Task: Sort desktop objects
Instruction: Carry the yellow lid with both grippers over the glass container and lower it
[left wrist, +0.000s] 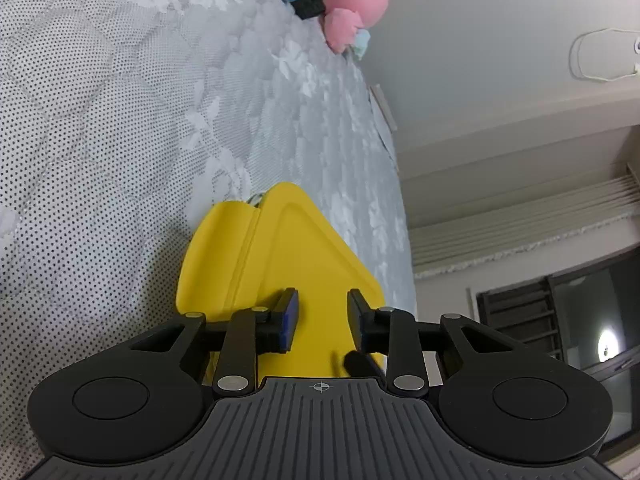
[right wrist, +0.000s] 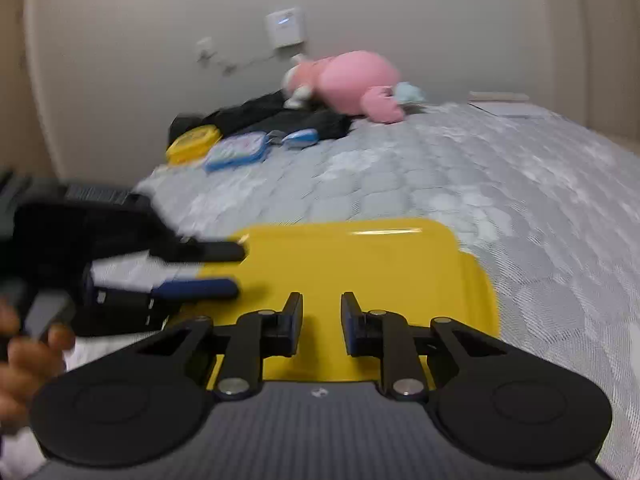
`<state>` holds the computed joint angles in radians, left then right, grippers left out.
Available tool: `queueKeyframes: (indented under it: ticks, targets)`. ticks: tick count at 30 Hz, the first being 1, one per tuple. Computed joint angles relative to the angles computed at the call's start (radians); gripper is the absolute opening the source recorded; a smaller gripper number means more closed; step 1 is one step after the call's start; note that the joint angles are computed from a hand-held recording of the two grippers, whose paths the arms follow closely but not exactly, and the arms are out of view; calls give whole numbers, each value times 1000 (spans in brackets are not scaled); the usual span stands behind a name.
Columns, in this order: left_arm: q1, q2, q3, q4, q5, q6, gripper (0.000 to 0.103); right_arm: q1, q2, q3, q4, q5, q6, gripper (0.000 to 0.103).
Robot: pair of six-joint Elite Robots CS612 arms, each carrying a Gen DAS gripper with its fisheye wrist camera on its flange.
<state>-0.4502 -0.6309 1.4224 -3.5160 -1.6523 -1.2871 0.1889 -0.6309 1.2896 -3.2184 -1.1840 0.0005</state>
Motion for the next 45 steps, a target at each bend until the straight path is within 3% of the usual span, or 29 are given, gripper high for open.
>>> queueKeyframes:
  ticks: [3,4,5,6,9,13,16,19,21,22,23,26,29,32,33,35,39,41,45]
  targets:
    - [0,-1,3,-7,0,-15,31,1,11,-13,-28,-27,14,22]
    - [0,2,2,-25,2,-25,37,2,15,-19,-43,-35,13,22]
    - [0,8,-1,-61,11,-30,54,3,20,-24,-58,-44,13,22]
    - [-3,12,-3,-102,29,-24,59,5,24,-28,-81,-54,4,18]
    - [-11,16,-10,-165,77,37,59,5,34,-38,-121,-57,-3,14]
    - [-15,21,-35,-126,42,86,55,3,39,-52,-74,-52,10,14]
    - [-23,2,-30,-15,68,147,36,1,38,-56,-17,-47,13,14]
    - [-19,-1,-18,-4,56,107,32,3,37,-50,-17,-56,-17,14]
    - [-19,-7,-8,12,58,98,22,11,35,-39,-34,-84,-74,14]
    - [-19,-8,-6,17,65,96,22,15,36,-34,-52,-99,-107,14]
    - [-18,-4,-4,-15,69,70,23,19,40,-31,-73,-114,-135,14]
    - [-10,34,-12,-226,83,-69,29,18,41,-27,-88,-109,-113,14]
    - [-6,50,-23,-337,79,-99,35,14,39,-26,-81,-96,-93,14]
    - [-8,33,-27,-194,31,-26,35,19,41,-26,-95,-114,-108,14]
    - [-9,25,-29,-124,21,13,21,19,42,-27,-94,-113,-105,14]
    - [-18,5,-28,-13,36,129,13,17,41,-28,-89,-109,-103,14]
    - [-50,-35,-34,189,130,423,12,17,35,-20,-92,-115,-100,15]
    - [-67,-40,-37,225,187,537,11,14,28,-13,-80,-106,-84,15]
    - [-80,-46,-25,229,233,577,10,8,26,-19,-56,-82,-87,15]
